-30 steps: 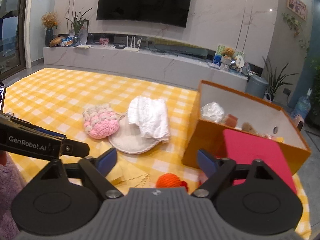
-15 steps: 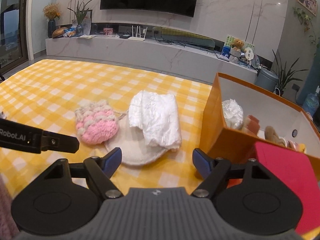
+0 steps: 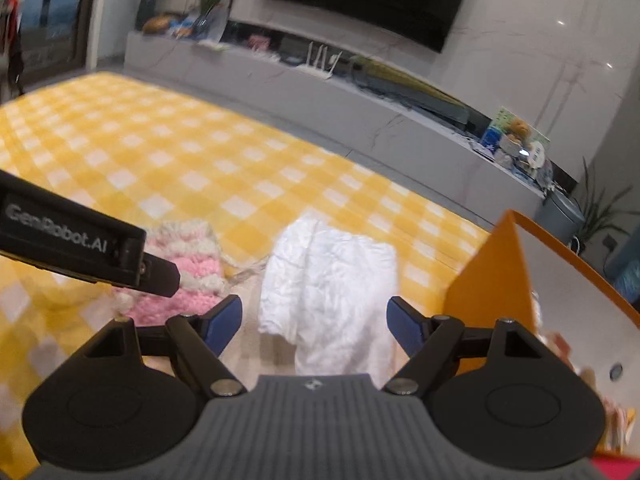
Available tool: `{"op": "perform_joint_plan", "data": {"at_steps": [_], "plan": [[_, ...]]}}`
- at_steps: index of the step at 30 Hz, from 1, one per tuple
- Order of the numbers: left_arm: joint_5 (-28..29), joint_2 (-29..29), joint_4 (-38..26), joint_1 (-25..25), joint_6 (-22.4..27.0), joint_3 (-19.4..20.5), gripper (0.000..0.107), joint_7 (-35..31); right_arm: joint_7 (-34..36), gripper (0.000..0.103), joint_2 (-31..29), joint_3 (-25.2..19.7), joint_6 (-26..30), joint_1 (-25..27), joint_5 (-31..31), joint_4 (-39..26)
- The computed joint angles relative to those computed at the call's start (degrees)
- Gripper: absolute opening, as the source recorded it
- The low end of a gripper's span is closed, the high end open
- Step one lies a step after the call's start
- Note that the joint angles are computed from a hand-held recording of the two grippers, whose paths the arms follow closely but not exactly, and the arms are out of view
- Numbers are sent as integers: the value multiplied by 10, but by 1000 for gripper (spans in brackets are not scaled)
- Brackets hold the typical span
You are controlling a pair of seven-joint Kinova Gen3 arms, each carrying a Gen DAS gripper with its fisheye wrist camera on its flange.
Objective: Organize soft objects
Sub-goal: 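Grasp the pink-white crocheted pouch with the left gripper while the right grasps the white tissue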
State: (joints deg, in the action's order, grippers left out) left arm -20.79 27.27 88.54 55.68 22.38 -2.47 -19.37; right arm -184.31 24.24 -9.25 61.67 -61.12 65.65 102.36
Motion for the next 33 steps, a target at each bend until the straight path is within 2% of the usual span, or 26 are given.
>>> {"op": "perform_joint_plan", "data": {"at_steps": [2, 5, 7, 9, 12, 14, 17, 20, 23, 28, 29, 30, 33], "plan": [[4, 8, -11, -4, 6, 4, 86, -3, 11, 76, 2, 2, -21, 14, 2, 1], [-11, 25, -33, 15, 26, -15, 87, 13, 19, 57, -6, 2, -65, 40, -19, 6], [-22, 32, -38, 20, 24, -17, 87, 17, 12, 54, -10, 7, -82, 46, -29, 12], [-39, 36, -37, 35, 17, -29, 87, 22, 11, 42, -12, 9, -86, 46, -34, 16], [-74, 45, -45, 62, 29, -48, 86, 23, 25, 32, -11, 9, -86, 42, -34, 19], [-94, 47, -44, 74, 27, -57, 81, 31, 27, 29, -14, 9, -89, 43, -37, 21], [-122, 47, -41, 92, 27, -71, 70, 49, 29, 16, -20, 11, -82, 44, -46, 18], [-143, 47, -41, 98, 34, -72, 62, 56, 6, 15, -40, 7, -86, 43, -45, 29], [-168, 49, -46, 108, 47, -71, 54, 62, 23, 15, -57, -7, -112, 65, -85, 34], [-212, 24, -5, 131, 4, -102, 44, 137, -44, 14, -80, -12, -74, 30, -46, 60], [-221, 16, 7, 137, -9, -111, 40, 155, -61, 14, -90, -17, -68, 26, -38, 67], [-230, 10, 17, 145, -20, -121, 28, 172, -72, 14, -100, -24, -65, 26, -33, 73], [-252, -10, 39, 149, -44, -123, 27, 175, -84, 14, -125, -48, -51, 27, -28, 83]]}}
